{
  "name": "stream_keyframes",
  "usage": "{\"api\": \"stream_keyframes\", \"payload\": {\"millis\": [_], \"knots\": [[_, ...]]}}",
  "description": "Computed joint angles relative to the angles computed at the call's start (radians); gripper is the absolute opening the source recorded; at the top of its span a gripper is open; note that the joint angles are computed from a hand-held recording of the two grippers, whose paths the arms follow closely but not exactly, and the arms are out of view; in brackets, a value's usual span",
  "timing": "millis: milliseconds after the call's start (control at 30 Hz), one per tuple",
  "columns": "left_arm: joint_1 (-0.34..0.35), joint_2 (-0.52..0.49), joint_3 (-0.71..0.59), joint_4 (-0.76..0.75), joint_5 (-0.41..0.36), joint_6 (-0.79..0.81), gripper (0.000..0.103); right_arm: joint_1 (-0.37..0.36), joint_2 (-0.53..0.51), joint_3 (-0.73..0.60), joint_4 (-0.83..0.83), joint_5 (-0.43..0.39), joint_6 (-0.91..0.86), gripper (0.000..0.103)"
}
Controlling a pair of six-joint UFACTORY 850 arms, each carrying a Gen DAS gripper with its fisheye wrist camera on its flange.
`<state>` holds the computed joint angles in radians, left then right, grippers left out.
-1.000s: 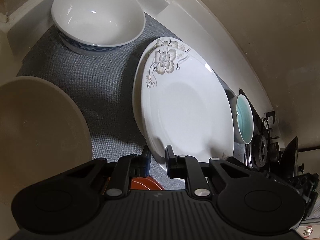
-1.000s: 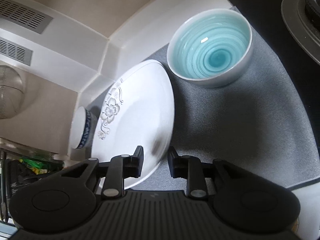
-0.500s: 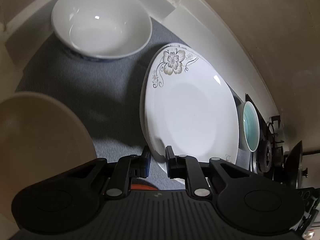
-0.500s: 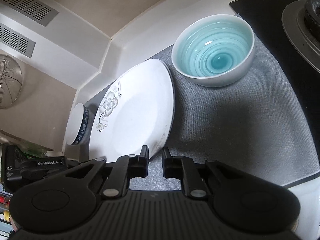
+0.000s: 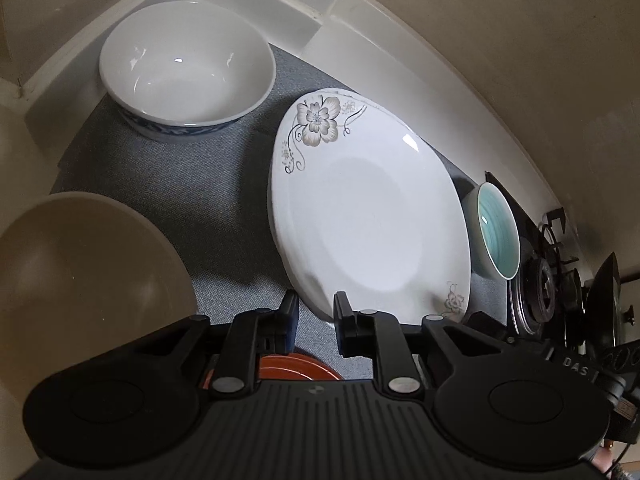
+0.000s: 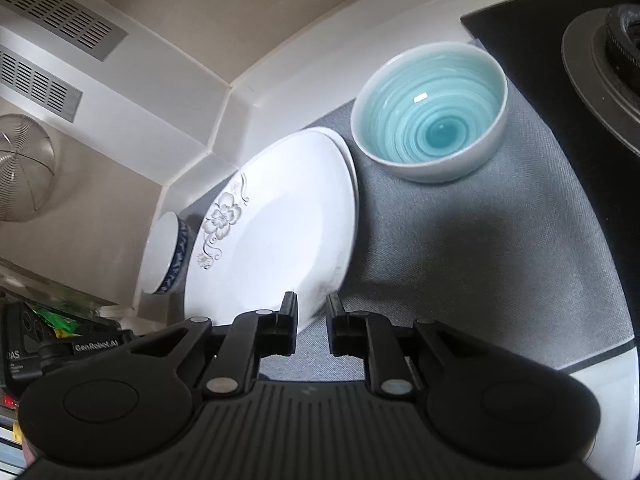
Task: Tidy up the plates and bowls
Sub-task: 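Lower the white plate onto the other white plate with both grippers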
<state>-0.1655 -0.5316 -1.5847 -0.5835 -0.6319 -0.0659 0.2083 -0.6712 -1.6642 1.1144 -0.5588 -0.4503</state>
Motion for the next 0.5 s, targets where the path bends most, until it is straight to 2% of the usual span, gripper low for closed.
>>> {"api": "stream_keyframes", "payload": {"millis": [200,367,433,500], "knots": [[0.001,-0.038,-0.056,0.1,-0.01,-0.086,0.019,0.011,-0.009,-0.012,-0.007,-0.012,0.003,0.018],[0.013,-0.046,-0.062,0.08,-0.016,-0.082,0.02,0.012,-0.004,0.006,0.013,0.001,0.001,0.018],[0.01,-0.042,-0.061,0.094,-0.02,-0.084,0.02,0.01,-0.004,0.003,-0.031,0.02,0.046,0.018],[0.004,-0.041,-0.065,0.122,-0.02,-0.087,0.02,0.005,-0.01,-0.006,-0.06,0.029,0.08,0.032]]}}
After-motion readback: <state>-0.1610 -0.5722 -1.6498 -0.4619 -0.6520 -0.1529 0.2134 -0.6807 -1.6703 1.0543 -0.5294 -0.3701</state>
